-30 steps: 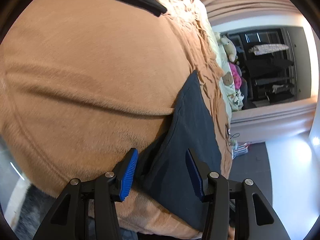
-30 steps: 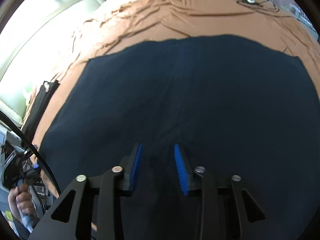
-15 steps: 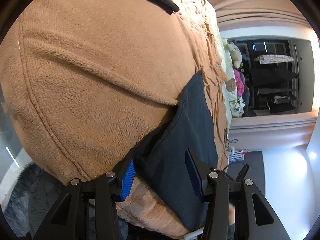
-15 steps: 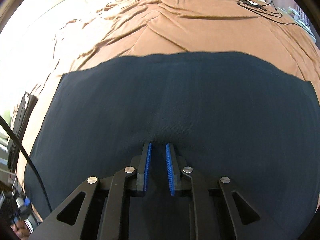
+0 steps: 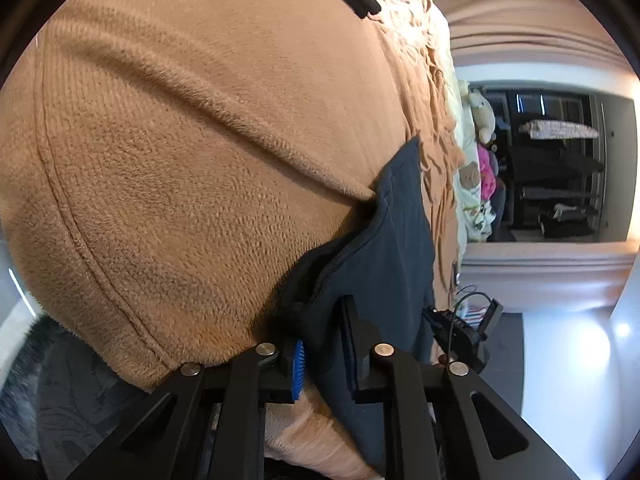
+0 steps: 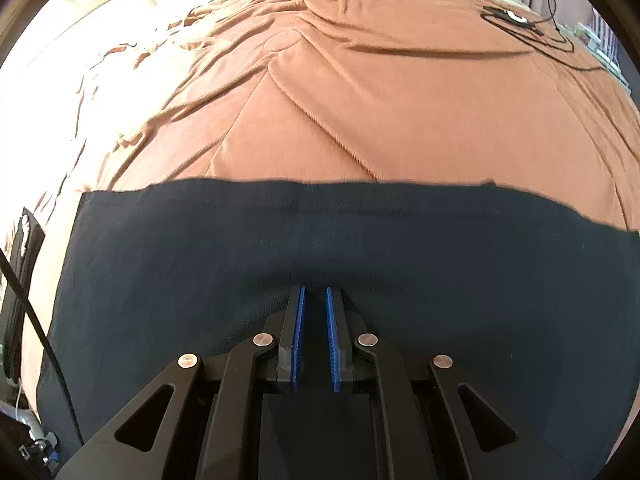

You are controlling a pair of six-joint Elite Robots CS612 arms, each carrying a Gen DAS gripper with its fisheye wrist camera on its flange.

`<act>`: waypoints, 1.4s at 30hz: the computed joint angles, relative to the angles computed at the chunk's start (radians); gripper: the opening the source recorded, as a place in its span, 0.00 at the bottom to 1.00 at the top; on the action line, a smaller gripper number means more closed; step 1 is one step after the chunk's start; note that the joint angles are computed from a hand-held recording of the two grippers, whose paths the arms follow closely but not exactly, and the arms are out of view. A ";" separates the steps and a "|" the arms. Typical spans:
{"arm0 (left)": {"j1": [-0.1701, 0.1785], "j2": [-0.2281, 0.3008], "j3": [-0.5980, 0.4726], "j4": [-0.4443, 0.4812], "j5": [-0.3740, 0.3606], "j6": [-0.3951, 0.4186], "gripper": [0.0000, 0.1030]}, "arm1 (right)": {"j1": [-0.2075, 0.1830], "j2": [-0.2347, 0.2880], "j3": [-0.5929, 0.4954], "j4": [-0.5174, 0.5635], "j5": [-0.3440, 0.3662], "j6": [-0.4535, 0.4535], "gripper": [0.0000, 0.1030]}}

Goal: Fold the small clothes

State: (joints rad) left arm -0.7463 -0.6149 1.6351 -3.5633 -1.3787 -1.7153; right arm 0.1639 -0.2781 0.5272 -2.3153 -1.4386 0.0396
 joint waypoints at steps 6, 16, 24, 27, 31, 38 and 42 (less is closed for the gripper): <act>0.003 0.008 -0.004 -0.028 -0.001 -0.005 0.06 | 0.005 0.070 -0.134 0.041 -0.015 -0.010 0.06; 0.007 0.022 -0.019 -0.182 -0.007 0.107 0.03 | -0.003 -0.048 0.074 -0.068 0.025 -0.010 0.09; 0.020 0.046 -0.062 -0.257 -0.048 0.172 0.03 | -0.019 -0.202 0.365 -0.194 0.104 -0.045 0.09; 0.024 0.054 -0.071 -0.305 -0.068 0.194 0.03 | -0.021 -0.234 0.432 -0.206 0.121 -0.067 0.09; 0.027 0.050 -0.078 -0.320 -0.087 0.224 0.03 | -0.020 -0.266 0.512 -0.226 0.144 -0.075 0.09; 0.033 0.039 -0.095 -0.309 -0.114 0.291 0.03 | -0.022 -0.314 0.621 -0.248 0.174 -0.091 0.09; 0.037 0.039 -0.112 -0.305 -0.134 0.324 0.03 | -0.019 -0.341 0.674 -0.271 0.186 -0.096 0.09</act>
State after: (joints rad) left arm -0.7098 -0.5755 1.5232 -3.8686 -1.5130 -1.3913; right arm 0.1444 -0.6188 1.2009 -2.5866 -1.2527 -0.0561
